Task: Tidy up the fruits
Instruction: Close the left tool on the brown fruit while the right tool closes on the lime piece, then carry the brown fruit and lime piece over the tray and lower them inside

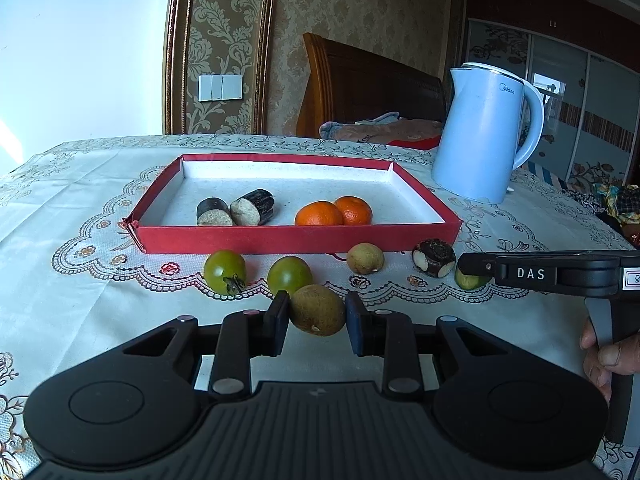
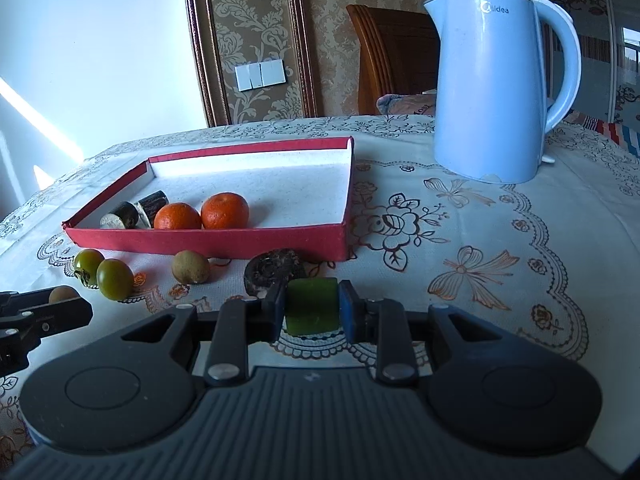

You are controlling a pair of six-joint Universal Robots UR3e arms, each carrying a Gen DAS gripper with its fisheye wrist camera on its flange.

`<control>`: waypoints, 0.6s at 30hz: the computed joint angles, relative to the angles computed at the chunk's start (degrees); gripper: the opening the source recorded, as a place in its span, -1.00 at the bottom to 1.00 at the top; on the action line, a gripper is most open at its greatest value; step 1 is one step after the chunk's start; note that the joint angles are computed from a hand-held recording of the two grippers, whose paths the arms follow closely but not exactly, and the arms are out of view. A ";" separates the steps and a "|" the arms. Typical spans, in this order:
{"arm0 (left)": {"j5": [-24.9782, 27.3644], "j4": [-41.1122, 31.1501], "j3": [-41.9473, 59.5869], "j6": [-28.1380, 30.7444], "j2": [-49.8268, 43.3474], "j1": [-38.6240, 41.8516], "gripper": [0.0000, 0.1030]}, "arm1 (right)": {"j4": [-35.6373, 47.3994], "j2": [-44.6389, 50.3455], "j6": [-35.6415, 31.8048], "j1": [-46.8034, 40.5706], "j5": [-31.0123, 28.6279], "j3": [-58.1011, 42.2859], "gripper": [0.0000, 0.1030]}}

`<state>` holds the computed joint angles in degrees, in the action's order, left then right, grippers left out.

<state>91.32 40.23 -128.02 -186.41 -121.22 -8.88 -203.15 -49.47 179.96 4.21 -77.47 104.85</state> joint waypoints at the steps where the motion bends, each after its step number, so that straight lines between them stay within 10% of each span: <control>1: -0.19 0.18 -0.17 -0.01 0.03 0.19 -0.43 | 0.29 -0.05 -0.18 0.19 -0.28 -0.08 -0.48; 18: -1.66 0.23 -0.42 -0.26 2.29 3.47 -0.43 | -4.13 -0.29 -0.95 1.36 -2.51 1.70 -0.49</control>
